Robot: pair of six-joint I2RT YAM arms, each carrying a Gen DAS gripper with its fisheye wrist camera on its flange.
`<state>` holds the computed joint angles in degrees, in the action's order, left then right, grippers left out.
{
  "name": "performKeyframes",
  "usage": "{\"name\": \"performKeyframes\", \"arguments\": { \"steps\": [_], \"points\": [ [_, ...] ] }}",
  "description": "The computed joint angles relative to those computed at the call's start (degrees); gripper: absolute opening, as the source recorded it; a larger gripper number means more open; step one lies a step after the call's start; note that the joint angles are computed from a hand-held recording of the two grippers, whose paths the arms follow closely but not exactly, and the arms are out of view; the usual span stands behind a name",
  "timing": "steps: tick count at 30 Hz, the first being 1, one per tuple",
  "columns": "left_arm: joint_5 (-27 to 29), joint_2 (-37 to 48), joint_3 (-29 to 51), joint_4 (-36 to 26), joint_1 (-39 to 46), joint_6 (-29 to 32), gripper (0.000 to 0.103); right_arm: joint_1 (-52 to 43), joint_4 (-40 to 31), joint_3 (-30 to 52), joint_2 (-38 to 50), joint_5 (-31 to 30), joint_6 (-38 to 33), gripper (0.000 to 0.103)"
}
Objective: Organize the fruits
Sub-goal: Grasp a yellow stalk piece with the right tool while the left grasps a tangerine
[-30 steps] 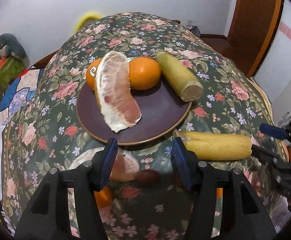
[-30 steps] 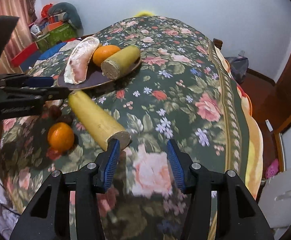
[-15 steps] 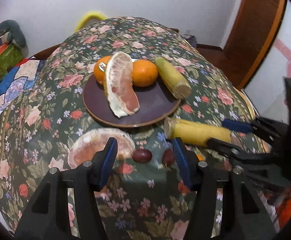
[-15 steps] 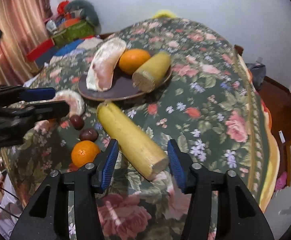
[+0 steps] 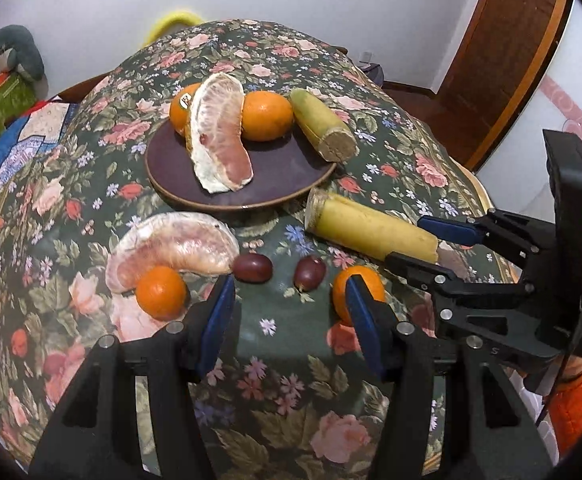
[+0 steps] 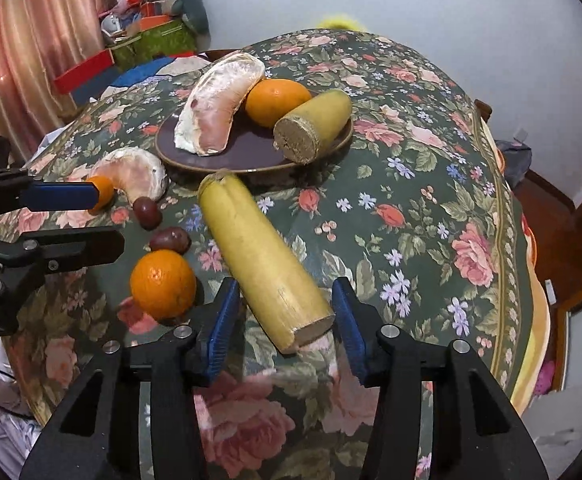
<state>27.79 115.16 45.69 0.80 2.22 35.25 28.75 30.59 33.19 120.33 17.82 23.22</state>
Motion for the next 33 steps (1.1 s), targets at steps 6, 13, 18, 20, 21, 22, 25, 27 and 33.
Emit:
{"name": "performKeyframes", "arguments": {
  "steps": [6, 13, 18, 20, 21, 22, 25, 27, 33],
  "points": [
    [0.93, -0.76, -1.70, -0.84, -0.82, 0.72, 0.057, 1.06, 2.37, -5.20, -2.23, 0.06, 5.17, 0.036],
    [-0.12, 0.03, -4.44, 2.10, -3.78, -0.24, 0.052, 4.48, 3.95, -10.58, -4.99, 0.50, 11.04, 0.032],
    [-2.04, 1.67, -4.42, 4.96, -6.27, -2.46, 0.047, 4.21, 5.35, -12.94, -7.18, -1.02, 12.24, 0.032],
    [-2.48, 2.61, -3.60, 5.24, -7.04, -3.32, 0.047, 3.67, 6.39, -13.47, -8.02, -0.60, 11.83, 0.033],
    [-3.03, 2.96, -3.47, 5.85, -7.47, -3.68, 0.047, 3.21, 6.44, -13.26, -8.12, -0.88, 11.24, 0.033],
    [-3.27, 3.24, -3.31, 6.17, -7.69, -3.76, 0.047, 2.75, 6.57, -12.96, -7.95, -1.19, 10.63, 0.033],
    [-3.37, 4.14, -2.59, 6.23, -8.03, -3.67, 0.037, 1.09, 6.21, -10.97, -6.08, -1.95, 8.85, 0.033],
    [-3.08, 4.77, -1.99, 5.75, -8.01, -3.49, 0.033, -0.63, 6.94, -9.71, -4.12, -3.68, 7.98, 0.035],
    [-1.83, 4.79, -1.57, 5.21, -7.23, -3.30, 0.032, -2.13, 7.91, -7.57, -1.74, -5.34, 7.03, 0.034]
  ]
}}
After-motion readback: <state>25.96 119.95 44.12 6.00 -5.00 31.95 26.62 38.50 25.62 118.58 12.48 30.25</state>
